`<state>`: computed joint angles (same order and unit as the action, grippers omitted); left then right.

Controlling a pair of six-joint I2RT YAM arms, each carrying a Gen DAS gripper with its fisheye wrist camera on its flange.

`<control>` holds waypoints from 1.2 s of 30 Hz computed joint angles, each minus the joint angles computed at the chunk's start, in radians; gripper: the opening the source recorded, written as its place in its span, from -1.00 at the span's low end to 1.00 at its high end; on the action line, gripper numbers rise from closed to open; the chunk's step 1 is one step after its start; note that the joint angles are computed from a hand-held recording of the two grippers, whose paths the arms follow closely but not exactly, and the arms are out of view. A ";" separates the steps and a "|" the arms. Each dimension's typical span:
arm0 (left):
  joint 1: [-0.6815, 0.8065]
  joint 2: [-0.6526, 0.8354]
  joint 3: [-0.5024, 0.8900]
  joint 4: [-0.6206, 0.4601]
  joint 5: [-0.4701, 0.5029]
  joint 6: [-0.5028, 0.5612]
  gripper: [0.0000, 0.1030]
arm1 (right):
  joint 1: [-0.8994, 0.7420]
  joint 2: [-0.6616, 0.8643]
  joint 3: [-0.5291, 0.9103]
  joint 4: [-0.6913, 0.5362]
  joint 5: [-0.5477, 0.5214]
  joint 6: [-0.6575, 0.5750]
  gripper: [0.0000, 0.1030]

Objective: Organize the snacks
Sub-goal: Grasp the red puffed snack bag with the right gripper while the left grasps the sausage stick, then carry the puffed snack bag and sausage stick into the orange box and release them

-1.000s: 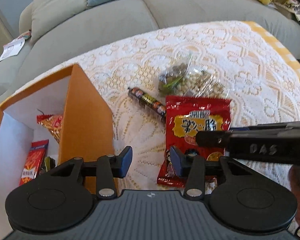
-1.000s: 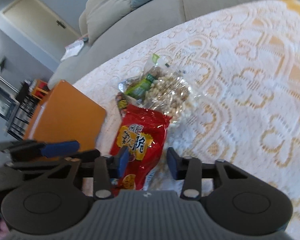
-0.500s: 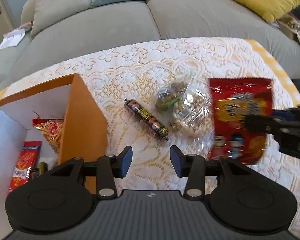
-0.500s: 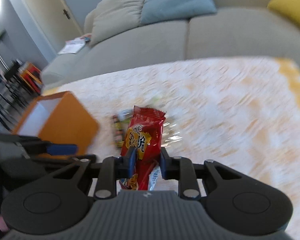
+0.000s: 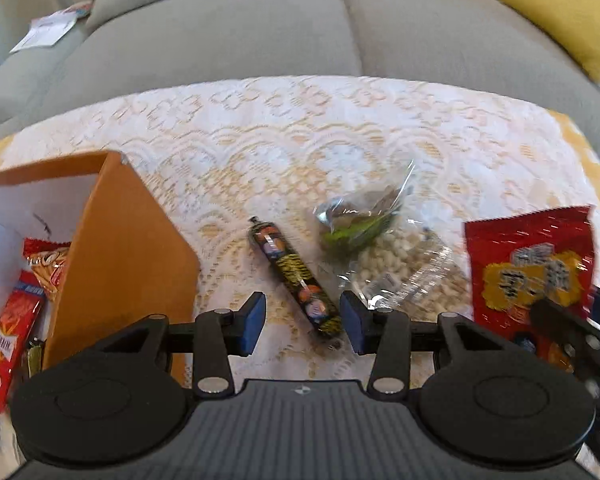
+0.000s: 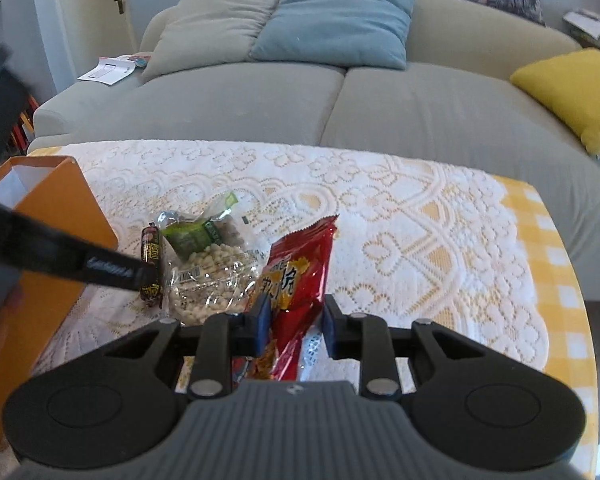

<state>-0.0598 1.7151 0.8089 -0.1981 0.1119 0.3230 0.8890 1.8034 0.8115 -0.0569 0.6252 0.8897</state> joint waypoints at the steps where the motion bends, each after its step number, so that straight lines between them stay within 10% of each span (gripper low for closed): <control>1: -0.002 0.013 0.007 0.002 -0.006 -0.011 0.01 | -0.005 0.001 -0.014 0.026 0.000 -0.012 -0.44; 12: -0.013 0.095 0.060 0.017 -0.022 -0.045 0.01 | -0.048 -0.015 -0.133 0.266 -0.072 0.057 -0.17; 17: 0.000 0.106 0.073 0.007 0.013 -0.035 -0.41 | -0.049 -0.009 -0.110 0.227 -0.058 0.098 -0.46; 36: 0.111 -0.320 -0.071 -0.206 0.080 0.120 -0.53 | 0.049 -0.090 -0.051 0.103 0.050 -0.013 -0.55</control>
<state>0.0509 1.3951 0.7379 -0.4039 0.1923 0.4425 0.9378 1.7133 0.7605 0.0462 0.6753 0.8770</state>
